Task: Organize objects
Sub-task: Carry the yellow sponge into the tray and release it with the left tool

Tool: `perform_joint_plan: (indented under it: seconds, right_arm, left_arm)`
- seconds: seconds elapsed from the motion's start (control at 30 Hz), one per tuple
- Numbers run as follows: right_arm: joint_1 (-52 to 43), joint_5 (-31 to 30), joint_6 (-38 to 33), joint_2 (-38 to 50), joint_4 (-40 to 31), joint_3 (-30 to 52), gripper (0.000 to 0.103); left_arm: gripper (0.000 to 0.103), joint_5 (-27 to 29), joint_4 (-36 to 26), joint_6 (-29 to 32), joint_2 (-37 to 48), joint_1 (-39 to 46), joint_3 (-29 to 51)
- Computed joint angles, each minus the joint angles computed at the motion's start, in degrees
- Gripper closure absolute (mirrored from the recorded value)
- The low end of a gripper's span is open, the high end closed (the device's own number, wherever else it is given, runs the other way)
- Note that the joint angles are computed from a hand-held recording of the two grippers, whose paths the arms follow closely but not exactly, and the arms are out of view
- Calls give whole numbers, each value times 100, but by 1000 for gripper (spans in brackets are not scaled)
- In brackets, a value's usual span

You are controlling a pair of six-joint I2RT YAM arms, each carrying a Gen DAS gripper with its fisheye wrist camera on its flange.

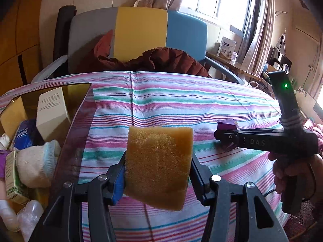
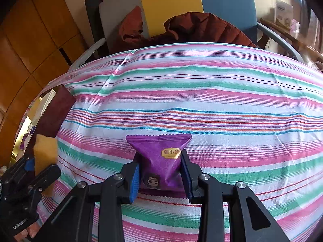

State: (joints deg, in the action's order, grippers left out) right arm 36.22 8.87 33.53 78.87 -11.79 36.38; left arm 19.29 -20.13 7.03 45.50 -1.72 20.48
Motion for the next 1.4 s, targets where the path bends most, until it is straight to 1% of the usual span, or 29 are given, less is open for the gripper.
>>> perform_joint_plan:
  seconds: [0.1, 0.2, 0.33, 0.43, 0.47, 0.53, 0.63, 0.7, 0.83, 0.9, 0.93, 1.0, 1.13, 1.17, 1.27, 1.33, 1.4]
  right_arm:
    - [67, 90, 12, 0, -8, -9, 67]
    - [116, 173, 10, 0, -14, -16, 67]
    - [158, 242, 34, -26, -29, -31, 67]
    - [184, 291, 23, -12, -37, -23, 67]
    - [193, 307, 23, -6, -39, -20, 67]
    - [205, 325, 26, 6, -44, -10, 67]
    - [223, 352, 30, 31, -40, 4, 67]
    - [227, 370, 12, 34, -37, -1, 67]
    - [258, 425, -29, 41, -45, -3, 67]
    - [260, 430, -44, 45, -41, -1, 67]
    - [256, 424, -49, 44, -38, -2, 67]
    - [261, 428, -44, 50, -35, 0, 67]
    - [265, 435, -61, 65, -27, 9, 67]
    - [271, 446, -77, 67, -28, 9, 67]
    - [272, 454, -109, 81, -26, 17, 67]
    - [268, 446, -115, 78, -19, 12, 67]
    - [271, 451, -136, 81, -14, 13, 67]
  left_arm:
    - [48, 437, -573, 304, -446, 568, 156]
    - [48, 1032, -1025, 696, -534, 1429, 401]
    - [47, 1786, -1316, 1313, 29, 2772, 828]
    - [48, 2065, -1315, 1672, 646, 3579, 1223]
    - [48, 2073, -1248, 1719, 856, 3741, 1328]
    - [48, 2021, -1087, 1716, 1329, 4017, 1595]
    - [47, 1893, -989, 1618, 2285, 4312, 2207]
    - [47, 1625, -1083, 1573, 2913, 4328, 2651]
    - [47, 1241, -1196, 1283, 4134, 4368, 3502]
    - [47, 1024, -1193, 1150, 4570, 4341, 3811]
    - [47, 857, -1264, 1180, 4791, 4276, 3993]
    - [47, 654, -1348, 1170, 5088, 4151, 4269]
    - [47, 366, -1919, 1233, 5763, 3936, 5091]
    - [47, 179, -1902, 1220, 5850, 3857, 5192]
    - [46, -301, -1532, 1000, 5828, 3697, 5133]
    - [45, -460, -1413, 819, 5875, 3692, 5139]
    - [42, -498, -1384, 800, 5881, 3703, 5095]
